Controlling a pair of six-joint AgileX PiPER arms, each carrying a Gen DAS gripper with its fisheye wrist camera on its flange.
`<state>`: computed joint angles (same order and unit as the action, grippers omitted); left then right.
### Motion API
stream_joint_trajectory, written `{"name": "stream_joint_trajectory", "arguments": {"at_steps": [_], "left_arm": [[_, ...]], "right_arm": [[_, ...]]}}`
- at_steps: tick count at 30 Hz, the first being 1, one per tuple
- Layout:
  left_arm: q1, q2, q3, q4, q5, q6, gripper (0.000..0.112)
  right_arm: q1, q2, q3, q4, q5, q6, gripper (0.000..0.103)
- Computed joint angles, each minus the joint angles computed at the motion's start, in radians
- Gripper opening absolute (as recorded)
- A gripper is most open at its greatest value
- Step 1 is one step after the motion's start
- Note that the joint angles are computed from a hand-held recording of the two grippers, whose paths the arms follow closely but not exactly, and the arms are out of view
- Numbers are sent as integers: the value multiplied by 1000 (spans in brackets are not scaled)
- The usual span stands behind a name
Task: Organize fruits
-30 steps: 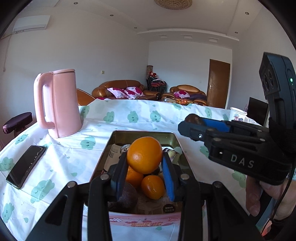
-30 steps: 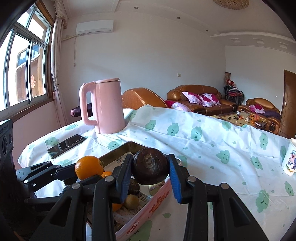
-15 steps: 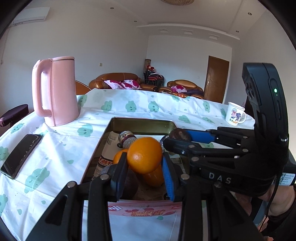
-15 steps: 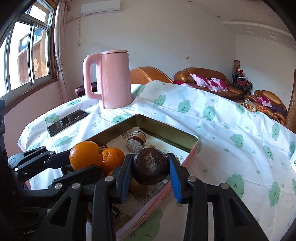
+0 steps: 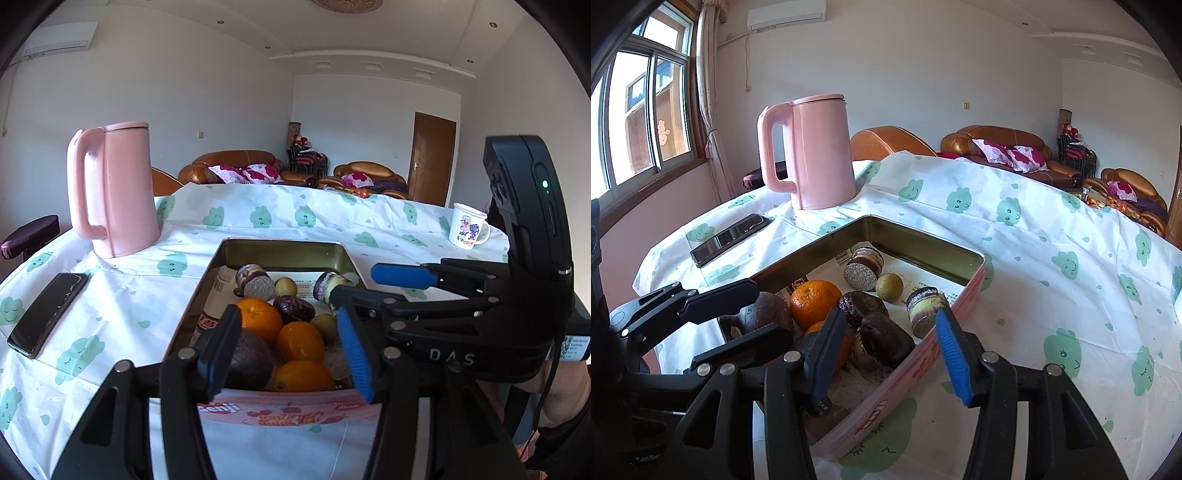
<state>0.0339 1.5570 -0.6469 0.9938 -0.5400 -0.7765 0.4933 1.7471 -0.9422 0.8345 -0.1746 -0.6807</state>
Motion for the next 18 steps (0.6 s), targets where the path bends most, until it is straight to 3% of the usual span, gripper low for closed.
{"name": "stream_joint_trajectory", "arguments": {"at_steps": [2,7,18], "left_arm": [[10,-16,15,-22,-16,17,75],[38,-48,45,-44,-65,33,92],[64,-70,55,-29,-92,8,99]], "right_arm": [[5,-21,27,-19,-26,31,55],[23,-74,90,-13,-90,65,62],[78,-180,192,144,-217,-45,71]]}}
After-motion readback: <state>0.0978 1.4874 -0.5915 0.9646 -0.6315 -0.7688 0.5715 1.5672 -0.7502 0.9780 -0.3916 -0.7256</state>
